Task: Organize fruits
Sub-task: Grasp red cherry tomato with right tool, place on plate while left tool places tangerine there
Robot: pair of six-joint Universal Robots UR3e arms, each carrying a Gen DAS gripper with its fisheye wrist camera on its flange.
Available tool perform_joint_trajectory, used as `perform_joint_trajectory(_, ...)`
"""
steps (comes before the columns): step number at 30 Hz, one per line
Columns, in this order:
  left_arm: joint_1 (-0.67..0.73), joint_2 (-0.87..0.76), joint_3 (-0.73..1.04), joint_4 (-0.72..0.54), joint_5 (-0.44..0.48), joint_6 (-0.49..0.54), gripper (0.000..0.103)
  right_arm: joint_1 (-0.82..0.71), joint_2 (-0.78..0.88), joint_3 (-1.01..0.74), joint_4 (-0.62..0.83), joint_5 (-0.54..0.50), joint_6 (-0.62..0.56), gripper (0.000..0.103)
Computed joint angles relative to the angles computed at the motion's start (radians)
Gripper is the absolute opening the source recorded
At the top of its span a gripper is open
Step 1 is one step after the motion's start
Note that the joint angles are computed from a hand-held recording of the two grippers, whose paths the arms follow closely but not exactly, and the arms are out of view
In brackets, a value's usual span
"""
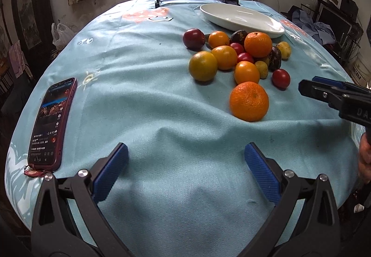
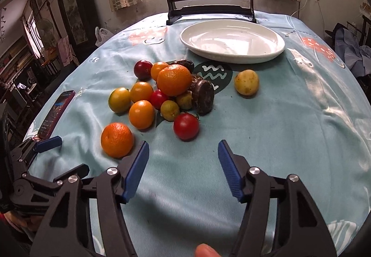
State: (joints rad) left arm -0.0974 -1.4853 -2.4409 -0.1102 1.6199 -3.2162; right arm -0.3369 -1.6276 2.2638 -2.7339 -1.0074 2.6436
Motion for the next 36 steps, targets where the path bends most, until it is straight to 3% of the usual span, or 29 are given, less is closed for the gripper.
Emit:
perform_joint_trajectory(7,0.018,-0.031,0.025,0.000,-0.016,0.017,0.101,0.123,0.199,-0.175,-0.040,-0.125,0.070,0.053)
perform_joint_trajectory(12,0.016,-0.048,0.045,-0.003,-0.017,0.023,0.101,0.165,0.276,-0.233,-0.033,-0.179,0.080,0.031)
perform_joint_trajectory(22,-0.020,-0.083,0.111,-0.013,-0.053,0.034,0.100,0.007,0.092,-0.063,-0.017,-0.031,0.027,0.029)
perform_joint_trajectory(25,-0.064,-0.136,0.170,-0.018,-0.039,0.041,0.091,-0.040,0.030,-0.021,0.029,0.000,-0.011,0.029)
perform_joint_trajectory(27,-0.078,-0.167,0.214,-0.045,-0.039,0.035,0.080,-0.069,-0.002,0.001,0.055,0.022,-0.035,0.029)
perform_joint_trajectory(34,-0.084,-0.221,0.312,-0.125,-0.099,0.029,0.075,-0.134,-0.048,0.040,0.101,0.067,-0.077,0.029)
perform_joint_trajectory(36,-0.089,-0.242,0.335,-0.143,-0.108,0.030,0.063,-0.138,-0.045,0.041,0.104,0.069,-0.079,0.029)
